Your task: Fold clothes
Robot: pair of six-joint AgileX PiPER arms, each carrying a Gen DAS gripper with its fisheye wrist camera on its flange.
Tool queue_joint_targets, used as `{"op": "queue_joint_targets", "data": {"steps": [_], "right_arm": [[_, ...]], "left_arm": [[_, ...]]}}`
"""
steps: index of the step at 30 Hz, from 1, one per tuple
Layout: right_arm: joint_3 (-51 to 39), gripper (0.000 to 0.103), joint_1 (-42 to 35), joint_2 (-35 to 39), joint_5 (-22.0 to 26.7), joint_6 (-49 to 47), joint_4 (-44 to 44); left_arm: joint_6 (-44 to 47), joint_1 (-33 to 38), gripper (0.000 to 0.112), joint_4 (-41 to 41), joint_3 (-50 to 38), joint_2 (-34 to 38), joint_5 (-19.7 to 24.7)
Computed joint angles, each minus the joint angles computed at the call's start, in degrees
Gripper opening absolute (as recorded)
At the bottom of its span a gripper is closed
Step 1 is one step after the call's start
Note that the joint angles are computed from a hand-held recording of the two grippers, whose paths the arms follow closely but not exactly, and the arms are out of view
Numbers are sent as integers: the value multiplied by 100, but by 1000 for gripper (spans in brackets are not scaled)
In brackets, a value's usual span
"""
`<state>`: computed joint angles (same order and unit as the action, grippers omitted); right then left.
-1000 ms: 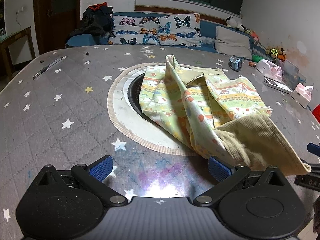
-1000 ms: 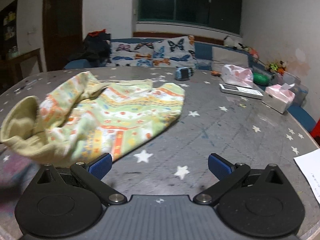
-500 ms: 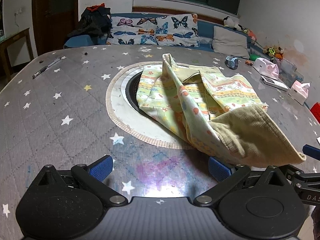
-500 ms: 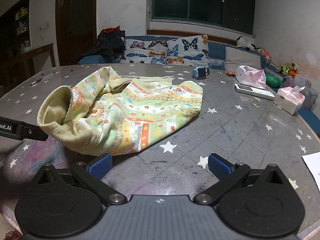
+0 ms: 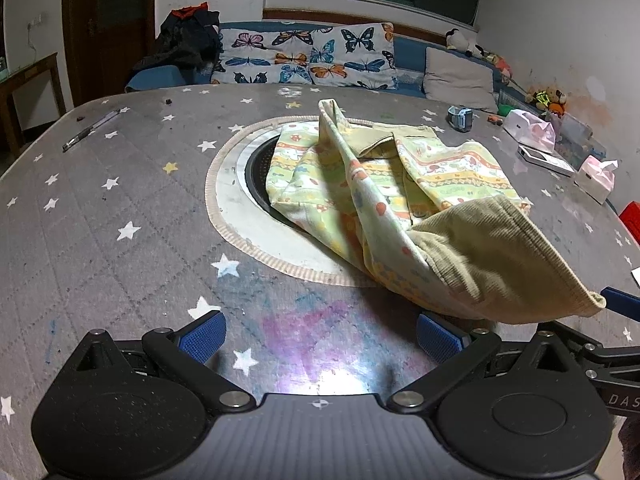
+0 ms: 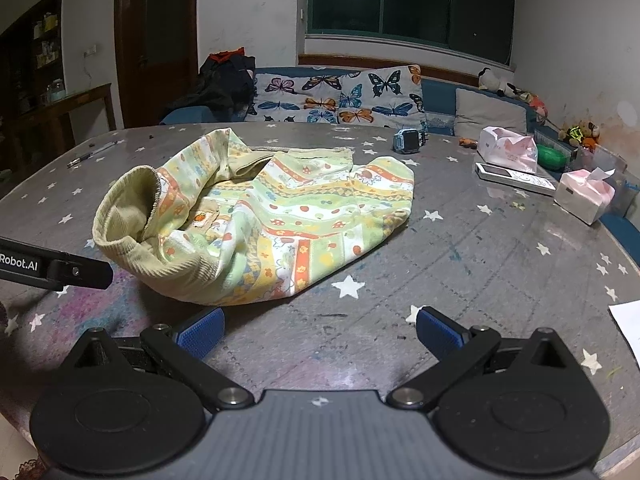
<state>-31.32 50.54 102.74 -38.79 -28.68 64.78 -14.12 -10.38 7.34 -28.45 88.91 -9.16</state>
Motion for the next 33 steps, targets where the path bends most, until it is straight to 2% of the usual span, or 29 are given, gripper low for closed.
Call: {"op": "queue_joint_targets", "data": {"steps": [12,33], "right_arm": [[-20,103,-127,10,119,98,-194],[-172,103,-646,52,361,40,-510]], "left_arm": [[587,-157,103,-617,-155,80,136],[427,-94,103,-468,-789,537,438]]}}
